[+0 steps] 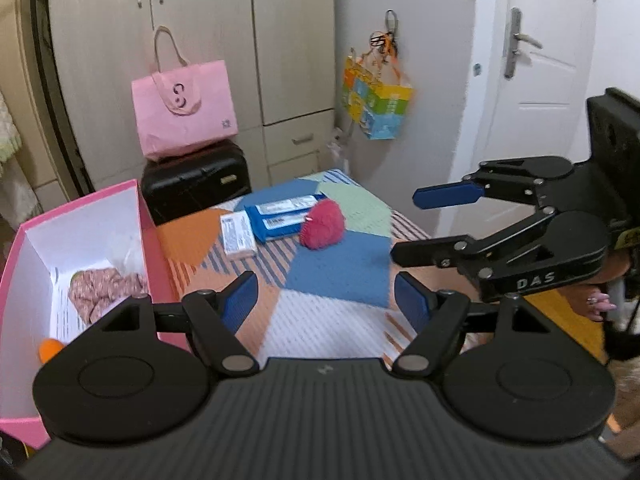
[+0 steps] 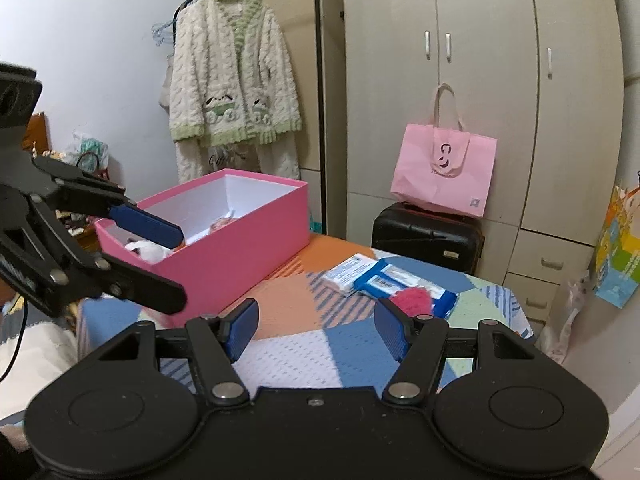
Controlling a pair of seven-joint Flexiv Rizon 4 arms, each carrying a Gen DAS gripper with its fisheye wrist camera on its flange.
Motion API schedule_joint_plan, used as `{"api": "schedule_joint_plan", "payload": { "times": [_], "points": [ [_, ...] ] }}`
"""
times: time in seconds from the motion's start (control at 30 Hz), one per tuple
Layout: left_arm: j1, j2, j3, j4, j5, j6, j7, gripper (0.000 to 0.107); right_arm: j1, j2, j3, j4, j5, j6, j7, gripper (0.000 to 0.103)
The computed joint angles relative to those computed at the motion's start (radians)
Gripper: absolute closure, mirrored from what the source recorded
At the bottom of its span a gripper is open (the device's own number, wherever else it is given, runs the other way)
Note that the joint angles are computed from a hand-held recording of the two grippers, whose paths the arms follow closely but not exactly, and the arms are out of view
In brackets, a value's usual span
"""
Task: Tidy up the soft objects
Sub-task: 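Move both tools back toward the pink pom-pom and white packet, then grasp the white packet with the left tool while the right tool grasps the pink pom-pom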
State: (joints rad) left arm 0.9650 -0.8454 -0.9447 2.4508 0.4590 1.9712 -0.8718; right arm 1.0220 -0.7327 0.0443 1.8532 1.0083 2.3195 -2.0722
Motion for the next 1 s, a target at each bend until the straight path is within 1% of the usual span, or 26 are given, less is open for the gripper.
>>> {"api": "schedule_joint_plan", "payload": {
  "times": [0.1, 0.2, 0.33, 0.43, 0.5, 0.63, 0.67, 0.7, 0.73, 0.8, 0.87, 0.93, 1.0],
  "points": [
    [-0.117, -0.012, 0.087, -0.052, -0.021, 0.063, -0.023, 0.034, -0.066, -0.041, 0.031, 0.020, -0.115, 0.052, 0.091, 0.034],
    [-0.216, -0.023, 0.162, -0.113, -0.036, 0.089, -0.072, 0.034, -0.106, -0.073, 0.031, 0.034, -0.196, 0.070, 0.165, 0.034],
    [-0.347, -0.042, 0.263, -0.203, -0.071, 0.105, -0.138, 0.035, -0.108, -0.118, -0.024, 0.016, -0.224, 0.053, 0.196, 0.034],
    [-0.434, -0.059, 0.335, -0.267, -0.093, 0.114, -0.180, 0.037, -0.087, -0.145, -0.081, -0.008, -0.218, 0.014, 0.177, 0.034],
    [-0.480, -0.072, 0.372, -0.308, -0.111, 0.106, -0.213, 0.040, -0.077, -0.161, -0.112, -0.018, -0.226, -0.015, 0.164, 0.034],
    [-0.588, -0.096, 0.464, -0.389, -0.160, 0.115, -0.272, 0.045, -0.099, -0.172, -0.124, -0.014, -0.297, -0.058, 0.209, 0.034],
    [-0.598, -0.107, 0.471, -0.409, -0.161, 0.111, -0.284, 0.046, -0.096, -0.177, -0.137, -0.015, -0.308, -0.071, 0.218, 0.034],
    [-0.584, -0.126, 0.453, -0.426, -0.152, 0.096, -0.300, 0.050, -0.083, -0.183, -0.161, -0.020, -0.306, -0.089, 0.222, 0.034],
    [-0.567, -0.144, 0.432, -0.443, -0.151, 0.074, -0.319, 0.052, -0.062, -0.191, -0.193, -0.026, -0.301, -0.111, 0.220, 0.034],
    [-0.580, -0.163, 0.437, -0.468, -0.174, 0.075, -0.351, 0.052, -0.033, -0.204, -0.239, -0.029, -0.310, -0.147, 0.222, 0.034],
    [-0.625, -0.172, 0.480, -0.495, -0.188, 0.106, -0.365, 0.052, -0.025, -0.215, -0.260, -0.028, -0.341, -0.173, 0.235, 0.034],
    [-0.693, -0.169, 0.548, -0.519, -0.222, 0.130, -0.378, 0.052, -0.029, -0.229, -0.267, -0.030, -0.376, -0.170, 0.255, 0.034],
    [-0.721, -0.174, 0.572, -0.543, -0.237, 0.116, -0.392, 0.052, -0.028, -0.246, -0.279, -0.038, -0.404, -0.167, 0.277, 0.034]
  ]
}}
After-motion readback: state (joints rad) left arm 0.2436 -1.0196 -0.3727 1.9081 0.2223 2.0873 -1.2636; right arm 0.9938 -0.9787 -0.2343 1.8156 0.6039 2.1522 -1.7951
